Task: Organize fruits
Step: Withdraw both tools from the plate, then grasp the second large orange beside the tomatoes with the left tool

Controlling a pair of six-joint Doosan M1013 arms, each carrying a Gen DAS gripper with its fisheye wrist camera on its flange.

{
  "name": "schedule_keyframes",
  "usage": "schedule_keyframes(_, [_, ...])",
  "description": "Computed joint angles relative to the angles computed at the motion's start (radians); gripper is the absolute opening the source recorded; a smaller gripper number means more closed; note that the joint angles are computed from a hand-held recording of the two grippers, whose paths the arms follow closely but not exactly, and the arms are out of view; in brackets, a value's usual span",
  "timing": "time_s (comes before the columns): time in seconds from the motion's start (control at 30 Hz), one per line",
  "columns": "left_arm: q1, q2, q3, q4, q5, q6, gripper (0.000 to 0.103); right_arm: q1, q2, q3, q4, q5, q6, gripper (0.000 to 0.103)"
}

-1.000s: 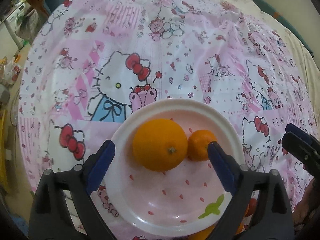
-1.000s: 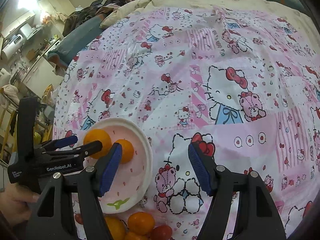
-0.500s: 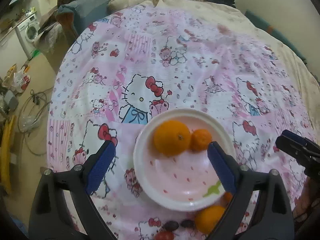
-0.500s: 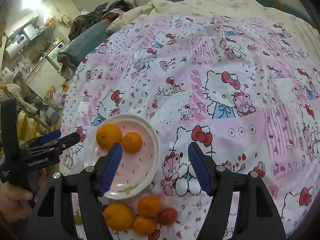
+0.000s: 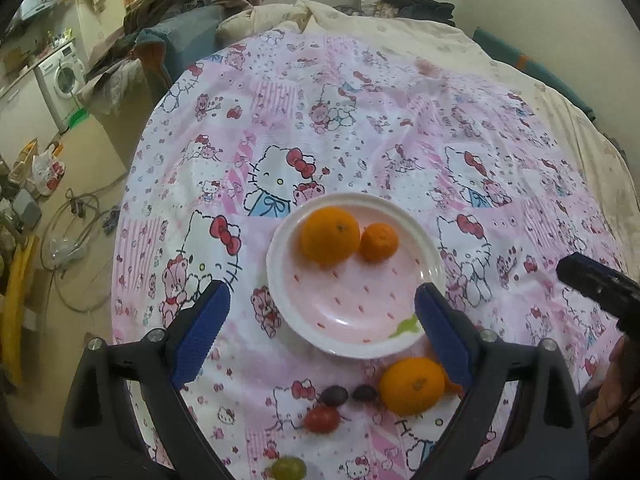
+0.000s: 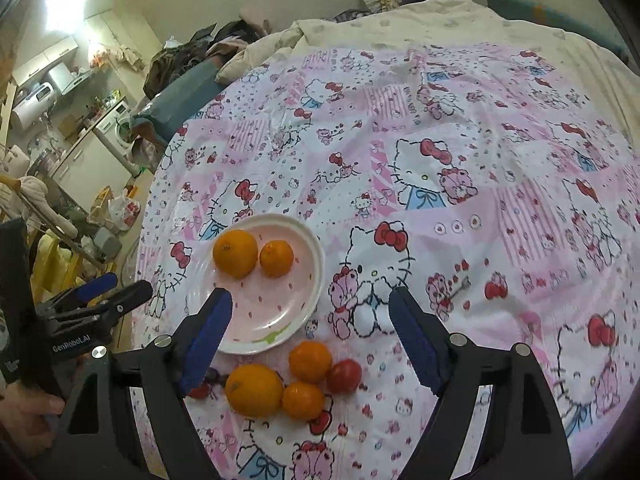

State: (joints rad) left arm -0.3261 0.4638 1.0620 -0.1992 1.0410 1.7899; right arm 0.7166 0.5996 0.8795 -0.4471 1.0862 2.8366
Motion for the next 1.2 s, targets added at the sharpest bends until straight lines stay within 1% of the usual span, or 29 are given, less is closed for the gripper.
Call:
schedule_keyframes(0.07, [0.000, -0.010, 0.016, -0.016, 0.005, 0.013, 0.092, 0.012, -0.010, 0.014, -0.037, 0.005, 0.039, 0.083])
schedule_keyframes(0.2, [0.000, -0.023, 0.041, -0.039, 0.010, 0.028, 0.092, 0.024, -0.024, 0.036, -0.052, 0.005, 0.078, 0.083])
schedule_keyframes(0.3, [-0.002, -0.030, 0.057, -0.049, 0.017, 0.033, 0.092, 0.036, -0.030, 0.050, -0.063, 0.028, 0.126, 0.083])
schedule_keyframes(0.43, [-0.003, -0.033, 0.070, -0.070, 0.016, 0.041, 0.092, 0.035, -0.033, 0.067, -0.012, 0.042, 0.169, 0.083])
schedule_keyframes(0.57, [-0.011, -0.025, 0.070, -0.039, 0.024, 0.015, 0.092, 0.026, -0.036, 0.086, 0.032, 0.046, 0.182, 0.083])
schedule_keyframes(0.7, [-0.014, -0.001, 0.049, -0.010, 0.081, -0.032, 0.092, 0.017, -0.047, 0.122, 0.052, 0.018, 0.210, 0.083])
schedule_keyframes(0.77, [-0.012, 0.010, 0.041, -0.020, 0.114, -0.041, 0.092, 0.008, -0.049, 0.136, 0.080, 0.008, 0.226, 0.083])
schedule_keyframes(0.83, [-0.011, 0.022, 0.033, -0.038, 0.152, -0.041, 0.092, 0.002, -0.061, 0.164, 0.090, -0.045, 0.252, 0.083])
schedule_keyframes(0.9, [-0.017, 0.027, 0.036, -0.047, 0.183, -0.025, 0.092, 0.002, -0.051, 0.153, 0.081, -0.017, 0.241, 0.083])
schedule_keyframes(0.93, [-0.021, 0.031, 0.037, -0.048, 0.200, -0.013, 0.092, -0.001, -0.049, 0.154, 0.093, -0.018, 0.241, 0.083])
schedule_keyframes(1.0, [-0.032, 0.039, 0.037, -0.044, 0.237, 0.013, 0.090, -0.009, -0.056, 0.175, 0.116, -0.070, 0.251, 0.083])
schedule_keyframes(1.1, [-0.047, 0.046, 0.044, -0.040, 0.269, 0.051, 0.087, -0.014, -0.046, 0.168, 0.130, -0.062, 0.235, 0.083])
schedule_keyframes(1.2, [-0.059, 0.056, 0.044, -0.037, 0.301, 0.086, 0.083, -0.021, -0.049, 0.181, 0.152, -0.096, 0.240, 0.083])
